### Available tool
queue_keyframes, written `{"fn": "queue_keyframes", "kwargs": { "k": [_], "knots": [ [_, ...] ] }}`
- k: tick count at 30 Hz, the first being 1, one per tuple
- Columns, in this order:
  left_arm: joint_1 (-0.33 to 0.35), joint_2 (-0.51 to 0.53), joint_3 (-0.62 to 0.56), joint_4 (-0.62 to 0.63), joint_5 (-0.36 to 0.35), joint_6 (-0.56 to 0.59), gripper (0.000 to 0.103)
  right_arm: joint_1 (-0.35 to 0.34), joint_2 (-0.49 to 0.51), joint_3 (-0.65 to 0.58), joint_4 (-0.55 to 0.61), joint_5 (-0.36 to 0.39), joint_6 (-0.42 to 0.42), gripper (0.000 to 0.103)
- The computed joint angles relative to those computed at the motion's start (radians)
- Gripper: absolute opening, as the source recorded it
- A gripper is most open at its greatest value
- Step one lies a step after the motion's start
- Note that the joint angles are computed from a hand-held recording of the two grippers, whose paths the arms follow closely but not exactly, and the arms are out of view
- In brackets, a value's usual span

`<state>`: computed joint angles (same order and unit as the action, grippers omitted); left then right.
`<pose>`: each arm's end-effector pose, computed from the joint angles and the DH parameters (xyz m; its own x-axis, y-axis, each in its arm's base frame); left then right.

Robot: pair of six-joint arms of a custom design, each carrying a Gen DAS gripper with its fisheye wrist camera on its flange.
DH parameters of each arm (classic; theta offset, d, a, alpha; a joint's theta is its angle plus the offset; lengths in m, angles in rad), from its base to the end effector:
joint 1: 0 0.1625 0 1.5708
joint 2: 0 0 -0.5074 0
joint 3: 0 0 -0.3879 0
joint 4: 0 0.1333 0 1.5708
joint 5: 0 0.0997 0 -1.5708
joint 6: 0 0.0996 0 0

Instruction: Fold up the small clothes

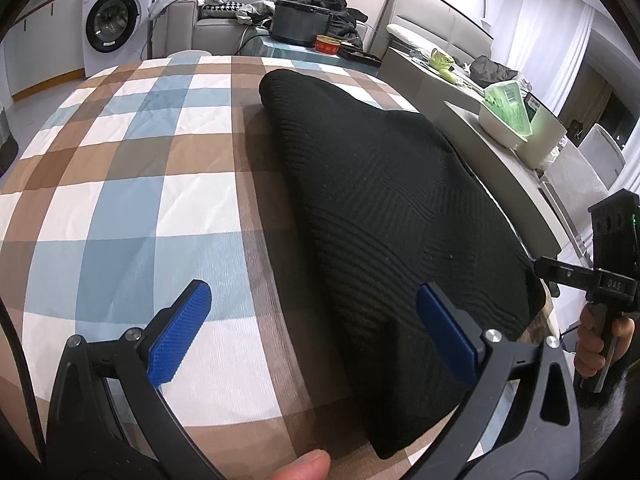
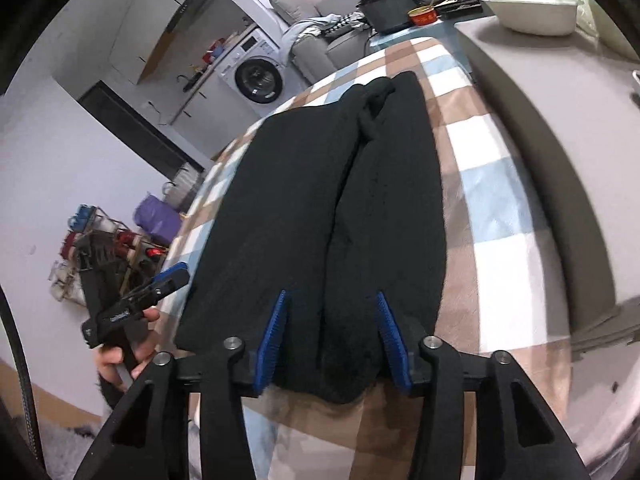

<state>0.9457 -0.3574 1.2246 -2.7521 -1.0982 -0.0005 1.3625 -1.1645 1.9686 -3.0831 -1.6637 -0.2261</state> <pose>-0.3517 -0.7926 -0.0093 -0.8046 0.4066 -0.4328 0.5561 0.7714 -0.3092 -0.0047 -0.6223 0.3388 -0.9724 0.0916 0.2145 -0.0625 0.7836 -0.6181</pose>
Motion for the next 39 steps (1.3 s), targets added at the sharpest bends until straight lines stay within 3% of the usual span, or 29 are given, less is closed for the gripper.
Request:
{"fn": "queue_keyframes", "kwargs": {
  "k": [4,8,10,12,15,19,22,26,31,36,39],
  "knots": [
    [-0.001,0.001,0.0,0.005,0.008,-0.003,0.102,0.005,0.019,-0.026,0.014,0.004,-0.03,0.056],
    [0.003,0.007,-0.012,0.017,0.008,-0.014,0.102,0.023,0.074,-0.081,-0.008,-0.068,-0.079,0.054],
    [0.004,0.008,-0.014,0.022,0.01,-0.017,0.102,0.042,0.1,-0.09,-0.045,-0.136,-0.114,0.035],
    [0.004,0.009,-0.016,0.024,0.012,-0.015,0.102,0.052,0.11,-0.109,-0.041,-0.133,-0.141,0.01],
    [0.002,0.005,-0.015,0.019,0.009,-0.015,0.102,0.083,0.106,-0.11,-0.106,-0.138,-0.2,0.007],
    [-0.002,-0.003,-0.011,0.003,0.006,-0.013,0.102,0.125,0.093,-0.115,-0.18,-0.177,-0.257,0.005],
    [-0.003,-0.004,-0.01,-0.004,0.005,-0.011,0.102,0.132,0.1,-0.116,-0.227,-0.25,-0.282,0.005],
    [0.0,0.004,-0.022,0.02,0.004,-0.02,0.102,0.084,0.112,-0.119,-0.142,-0.339,-0.207,0.005],
    [0.002,0.021,-0.042,0.056,0.008,-0.021,0.102,0.049,0.104,-0.124,-0.074,-0.296,-0.143,0.008],
    [0.004,0.026,-0.045,0.046,0.006,-0.023,0.102,0.036,0.086,-0.135,-0.082,-0.22,-0.116,0.027],
    [0.006,0.029,-0.051,0.058,0.007,-0.032,0.102,0.027,0.09,-0.148,-0.048,-0.198,-0.103,0.028]
  ]
}}
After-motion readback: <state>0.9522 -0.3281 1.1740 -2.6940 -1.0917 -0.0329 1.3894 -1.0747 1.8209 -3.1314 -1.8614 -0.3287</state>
